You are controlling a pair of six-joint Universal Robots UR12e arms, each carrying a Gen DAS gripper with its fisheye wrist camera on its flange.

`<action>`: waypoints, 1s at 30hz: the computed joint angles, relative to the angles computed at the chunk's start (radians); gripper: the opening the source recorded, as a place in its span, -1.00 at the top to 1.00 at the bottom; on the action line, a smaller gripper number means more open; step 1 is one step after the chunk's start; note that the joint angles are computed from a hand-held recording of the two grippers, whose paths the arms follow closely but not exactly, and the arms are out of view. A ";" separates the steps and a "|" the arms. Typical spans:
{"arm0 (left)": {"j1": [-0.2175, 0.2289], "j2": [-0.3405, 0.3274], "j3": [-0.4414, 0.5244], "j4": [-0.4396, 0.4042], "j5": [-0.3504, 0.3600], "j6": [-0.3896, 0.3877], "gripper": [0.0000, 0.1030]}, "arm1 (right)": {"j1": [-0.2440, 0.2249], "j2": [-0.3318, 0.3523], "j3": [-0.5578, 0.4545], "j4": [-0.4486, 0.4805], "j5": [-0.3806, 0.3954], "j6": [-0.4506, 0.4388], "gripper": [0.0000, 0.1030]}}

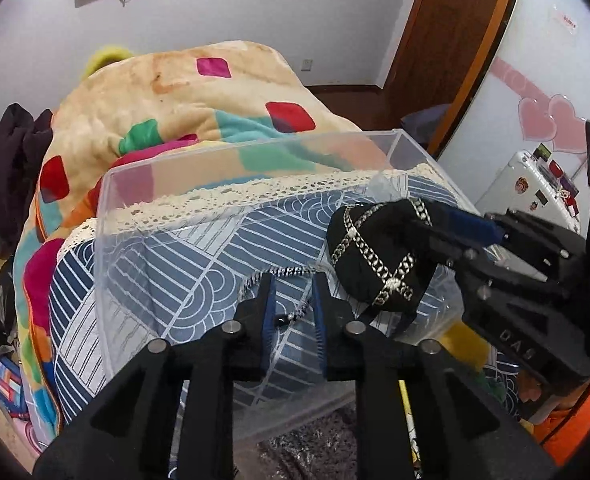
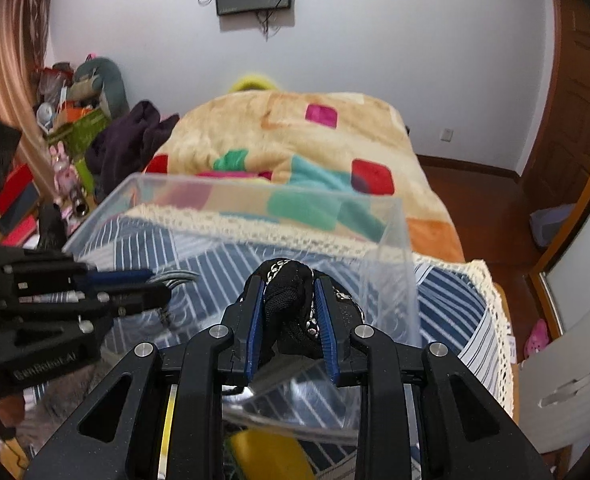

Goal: Organize soft objects
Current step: 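Carry the cord and cap into the clear box and open both tools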

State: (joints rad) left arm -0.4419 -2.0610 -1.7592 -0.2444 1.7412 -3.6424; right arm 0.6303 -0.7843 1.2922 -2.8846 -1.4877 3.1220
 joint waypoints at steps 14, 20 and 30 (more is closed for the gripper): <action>-0.058 0.052 -0.058 0.129 0.165 0.038 -0.21 | -0.008 -0.059 0.095 -0.128 0.010 -0.015 0.06; -0.084 0.067 -0.091 0.185 0.226 0.024 -0.56 | -0.009 -0.085 0.146 -0.227 0.018 -0.001 -0.19; -0.097 0.056 -0.124 0.160 0.193 -0.020 -0.65 | -0.001 -0.089 0.196 -0.250 0.004 -0.013 -0.32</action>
